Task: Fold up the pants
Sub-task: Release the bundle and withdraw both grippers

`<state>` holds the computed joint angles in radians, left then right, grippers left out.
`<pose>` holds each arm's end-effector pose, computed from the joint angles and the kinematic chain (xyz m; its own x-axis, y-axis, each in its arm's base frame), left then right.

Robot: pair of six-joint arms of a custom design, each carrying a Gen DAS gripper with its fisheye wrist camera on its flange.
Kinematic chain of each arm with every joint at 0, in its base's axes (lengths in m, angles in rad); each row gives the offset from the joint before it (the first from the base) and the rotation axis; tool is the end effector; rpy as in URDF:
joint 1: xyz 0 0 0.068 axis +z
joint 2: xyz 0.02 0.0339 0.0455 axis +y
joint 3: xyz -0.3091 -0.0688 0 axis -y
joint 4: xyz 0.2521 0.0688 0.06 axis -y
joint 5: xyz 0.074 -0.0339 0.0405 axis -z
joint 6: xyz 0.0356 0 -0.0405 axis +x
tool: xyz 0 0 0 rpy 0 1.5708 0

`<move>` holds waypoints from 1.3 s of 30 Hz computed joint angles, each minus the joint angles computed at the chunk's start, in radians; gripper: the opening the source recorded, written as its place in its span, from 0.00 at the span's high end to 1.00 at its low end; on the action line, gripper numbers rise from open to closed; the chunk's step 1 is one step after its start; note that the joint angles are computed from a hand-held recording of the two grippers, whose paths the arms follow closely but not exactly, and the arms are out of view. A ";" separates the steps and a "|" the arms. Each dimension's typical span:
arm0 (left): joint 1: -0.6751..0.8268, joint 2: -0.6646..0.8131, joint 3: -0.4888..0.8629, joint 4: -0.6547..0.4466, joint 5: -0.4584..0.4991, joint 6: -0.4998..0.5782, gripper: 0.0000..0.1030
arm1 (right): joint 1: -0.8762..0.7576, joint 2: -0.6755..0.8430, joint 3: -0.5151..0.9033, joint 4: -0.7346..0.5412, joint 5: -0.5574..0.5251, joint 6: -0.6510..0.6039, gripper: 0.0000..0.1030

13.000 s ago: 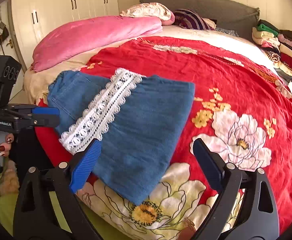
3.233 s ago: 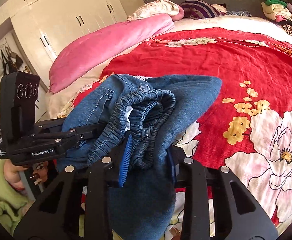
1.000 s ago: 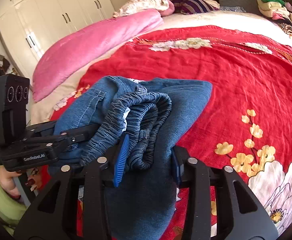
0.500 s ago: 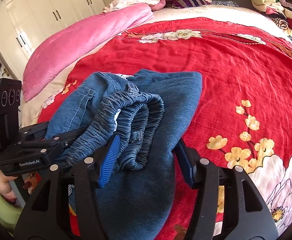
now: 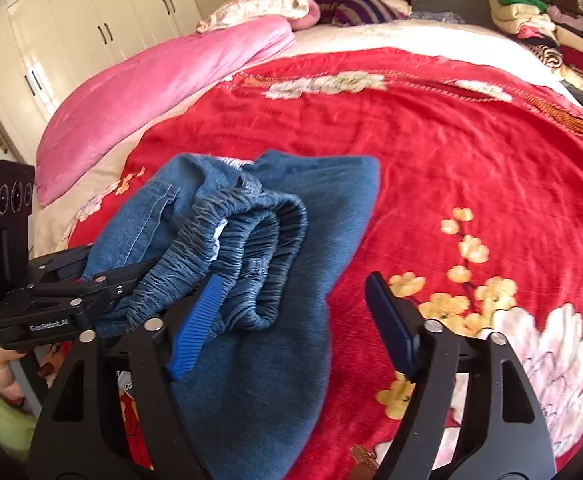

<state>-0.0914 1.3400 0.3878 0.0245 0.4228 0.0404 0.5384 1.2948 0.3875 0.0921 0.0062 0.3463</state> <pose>0.2060 -0.0336 0.1586 -0.7830 0.1088 -0.6124 0.3602 0.8820 -0.3039 0.1834 0.1093 0.1695 -0.7606 -0.0589 -0.6465 -0.2668 0.9363 0.2285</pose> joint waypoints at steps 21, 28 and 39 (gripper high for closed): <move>0.114 -0.550 0.029 -0.391 0.000 0.030 0.04 | 0.283 -0.514 -0.014 -0.309 0.370 0.110 0.09; 0.198 -0.741 0.018 -0.568 0.032 0.068 0.04 | 0.523 -0.667 0.003 -0.504 0.606 0.236 0.09; 0.322 -0.877 -0.012 -0.754 0.093 0.182 0.04 | 0.887 -0.583 0.020 -0.730 0.864 0.584 0.09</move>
